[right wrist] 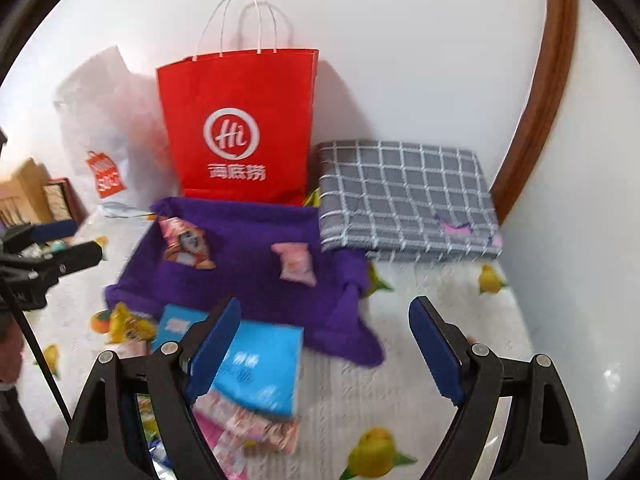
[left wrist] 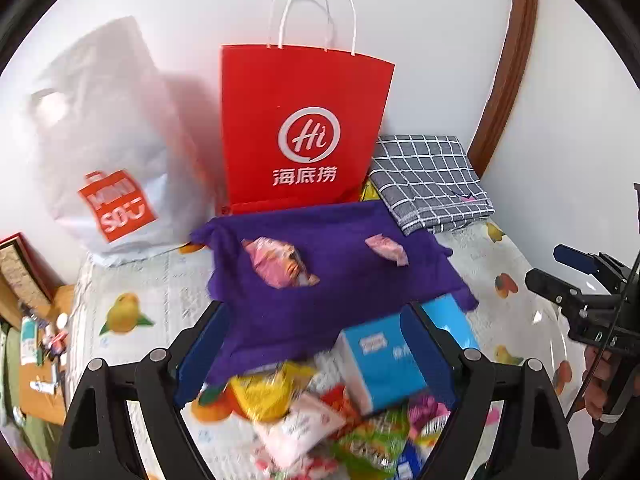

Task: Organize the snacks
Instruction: 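Withdraw both tools back toward the snack pile, then grasp the pink strawberry packet with the right tool while the left tool grasps a white packet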

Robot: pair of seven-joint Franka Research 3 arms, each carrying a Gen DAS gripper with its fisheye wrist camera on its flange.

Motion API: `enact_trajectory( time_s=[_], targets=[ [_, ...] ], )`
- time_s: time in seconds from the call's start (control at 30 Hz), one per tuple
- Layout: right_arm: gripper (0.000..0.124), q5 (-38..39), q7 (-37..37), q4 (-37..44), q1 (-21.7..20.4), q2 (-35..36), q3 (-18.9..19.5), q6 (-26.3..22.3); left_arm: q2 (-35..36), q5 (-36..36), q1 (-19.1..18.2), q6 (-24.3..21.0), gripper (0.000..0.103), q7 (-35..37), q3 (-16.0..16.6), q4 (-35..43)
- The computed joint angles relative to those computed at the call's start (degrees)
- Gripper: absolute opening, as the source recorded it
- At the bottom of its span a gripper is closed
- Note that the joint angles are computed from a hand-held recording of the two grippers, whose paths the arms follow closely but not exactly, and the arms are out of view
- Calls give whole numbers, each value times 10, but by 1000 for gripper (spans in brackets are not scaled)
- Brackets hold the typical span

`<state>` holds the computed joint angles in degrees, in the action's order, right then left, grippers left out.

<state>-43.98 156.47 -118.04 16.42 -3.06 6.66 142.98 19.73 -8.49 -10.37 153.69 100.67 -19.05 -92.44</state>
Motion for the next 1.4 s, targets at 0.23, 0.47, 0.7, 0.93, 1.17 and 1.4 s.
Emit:
enact_trajectory(
  time_s=[0.23,0.47,0.7,0.93,1.17,1.4],
  targets=[
    [85,12,42,-80,-5,-42,10,82,-75,8,0,39,86,-36,19,-114],
    [72,60,23,-140,-8,-32,26,188,-119,12,-1,47,86,-57,31,-189],
    [73,60,-22,-115,12,19,30,219,-151,-28,1,48,86,-49,40,-243],
    [78,71,-53,-76,66,69,-1,153,-174,-81,-2,59,86,-21,51,-283],
    [36,82,-64,-143,78,26,-3,177,-182,-115,-7,68,86,4,57,-304],
    [40,52,-25,-215,38,-36,39,225,-176,-135,-8,71,86,18,59,-311]
  ],
)
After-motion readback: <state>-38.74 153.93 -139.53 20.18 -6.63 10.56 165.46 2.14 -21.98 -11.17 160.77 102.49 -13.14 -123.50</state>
